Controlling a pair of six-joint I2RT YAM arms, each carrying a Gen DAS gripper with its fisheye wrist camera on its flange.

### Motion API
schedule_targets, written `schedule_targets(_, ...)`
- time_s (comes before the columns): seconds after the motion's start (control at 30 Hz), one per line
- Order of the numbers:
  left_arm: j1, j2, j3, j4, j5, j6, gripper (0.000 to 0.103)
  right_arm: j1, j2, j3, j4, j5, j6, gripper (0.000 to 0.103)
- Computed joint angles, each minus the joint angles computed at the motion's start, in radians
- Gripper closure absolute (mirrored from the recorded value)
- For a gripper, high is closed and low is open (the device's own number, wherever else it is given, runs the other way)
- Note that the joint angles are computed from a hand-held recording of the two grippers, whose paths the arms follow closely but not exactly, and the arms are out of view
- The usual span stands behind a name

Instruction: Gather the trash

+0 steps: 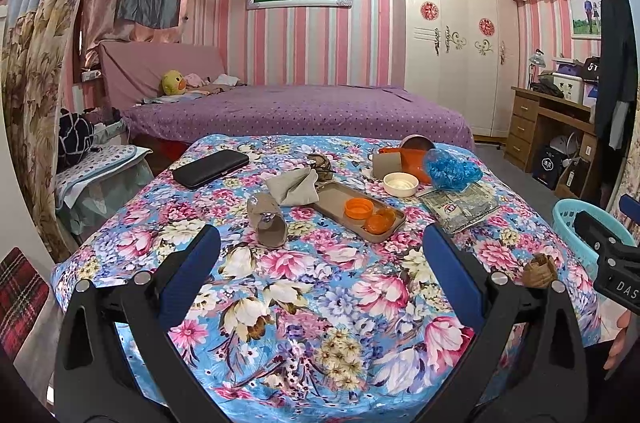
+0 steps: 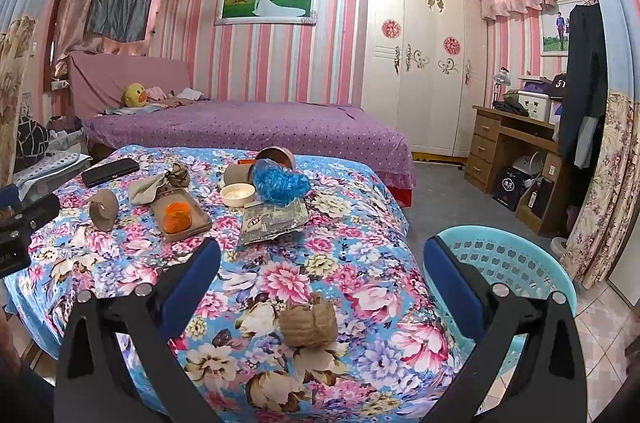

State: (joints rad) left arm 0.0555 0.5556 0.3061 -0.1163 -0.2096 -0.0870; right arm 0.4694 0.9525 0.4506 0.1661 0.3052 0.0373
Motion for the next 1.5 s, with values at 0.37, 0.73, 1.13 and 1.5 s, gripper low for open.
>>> schedule_targets(0.37, 0.009, -0.005, -0.004, 0.001, 0.008, 0.000, 0.005, 0.003, 0.009, 0.001, 0.004, 0.004, 0.006, 0.004)
schedule_targets(0.73, 0.007, -0.007, -0.003, -0.003, 0.005, -0.002, 0.005, 0.003, 0.019, 0.000, 0.012, 0.007, 0.011, 0.004)
schedule_targets(1.13, 0.000, -0.008, -0.009, 0.001, -0.005, -0.006, 0.005, 0.007, 0.049, -0.002, 0.032, 0.018, 0.014, 0.004)
schedule_targets(1.5, 0.005, -0.009, -0.009, 0.001, 0.001, -0.005, 0.005, 0.002, 0.051, 0.000, 0.031, 0.019, 0.016, 0.004)
